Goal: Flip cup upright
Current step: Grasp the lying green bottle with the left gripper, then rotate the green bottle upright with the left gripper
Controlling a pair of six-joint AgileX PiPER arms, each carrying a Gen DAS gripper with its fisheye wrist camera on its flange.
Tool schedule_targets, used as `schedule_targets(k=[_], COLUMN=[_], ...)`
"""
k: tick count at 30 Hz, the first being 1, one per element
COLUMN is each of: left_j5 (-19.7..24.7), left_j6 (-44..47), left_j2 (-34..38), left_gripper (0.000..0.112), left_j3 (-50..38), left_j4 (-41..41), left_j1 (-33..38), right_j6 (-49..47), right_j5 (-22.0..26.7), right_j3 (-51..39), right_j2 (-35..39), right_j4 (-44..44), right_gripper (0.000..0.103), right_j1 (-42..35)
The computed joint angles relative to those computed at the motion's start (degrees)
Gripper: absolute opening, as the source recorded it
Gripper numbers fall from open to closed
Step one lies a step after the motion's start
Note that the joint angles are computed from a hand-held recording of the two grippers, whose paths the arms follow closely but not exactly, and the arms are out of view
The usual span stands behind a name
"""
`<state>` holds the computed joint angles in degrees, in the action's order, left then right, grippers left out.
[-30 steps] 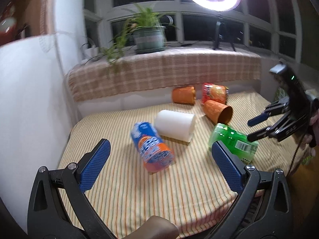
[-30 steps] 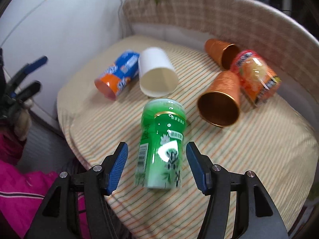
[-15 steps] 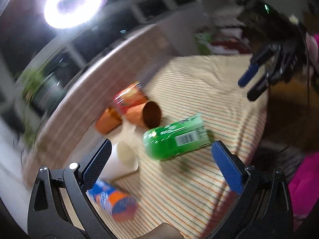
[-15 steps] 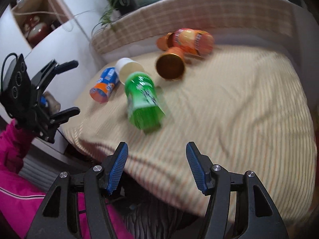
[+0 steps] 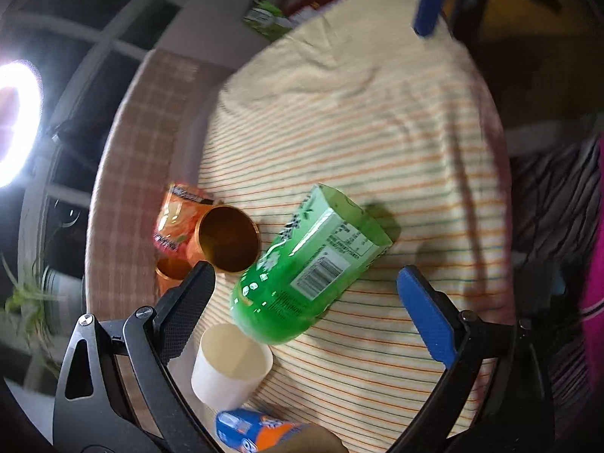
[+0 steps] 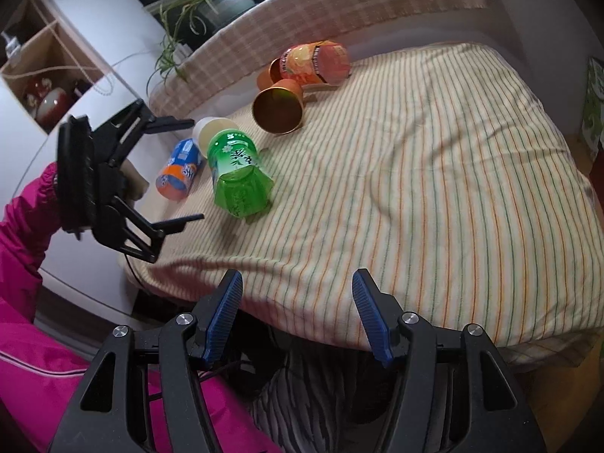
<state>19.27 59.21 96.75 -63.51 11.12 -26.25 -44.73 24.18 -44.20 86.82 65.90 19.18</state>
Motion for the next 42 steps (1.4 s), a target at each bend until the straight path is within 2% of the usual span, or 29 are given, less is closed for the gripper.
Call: schedule_targets(k=[2,6,9,12,14,18,24,29,33,42], left_j5=[0.4,4.2,6.4,10.9,12.9,21.1,24.2,30.6,30.7,22.1], left_j6=[0.2,3.0,1.4,-0.5,0.5,0.0,-3.3,-6.6,-8.1,-7.0], left_j2=[1.5,5.1,7.8,11.2,12.5,15.4,17.1,18.9,17.7,10.3], left_gripper=[0.100,0.098,0.087,0.081,0.080,0.075,0.073,0.073,0.072,0.071], left_j3=[-1.0,-5.4,-8.7,-13.4,-15.9,-23.6,-27.1,-32.5,-32.0,-21.2], left_j4=[1.8,-0.5,1.4,1.8,-1.1,-7.1,-8.5,-13.5,-17.8,-29.0], left_j1=[-0.5,-1.0,-1.4,-1.4,-0.7,0.7,1.4,3.4,5.5,10.7], right_j6=[-2.3,-6.7,-7.6,-8.2,-8.5,-8.7,-8.5,-7.2,-6.2,-6.0], right_j5=[0.5,1.7,2.1,2.2,2.1,1.8,1.6,1.2,1.3,1.8], right_j3=[0.4,1.2,1.4,1.9,2.4,3.1,2.9,2.5,1.9,-0.6], right_j2=[0.1,0.2,0.3,0.1,-0.3,-0.7,-0.3,-0.2,0.0,2.0], right_j4=[2.2,6.7,7.8,8.5,9.0,9.4,10.2,8.9,8.1,7.8], right_gripper=[0.060,0.060,0.060,0.060,0.060,0.060,0.060,0.060,0.060,0.060], right_j1=[-1.0,-2.7,-3.2,-3.5,-3.6,-3.6,-3.3,-2.4,-2.4,-1.0])
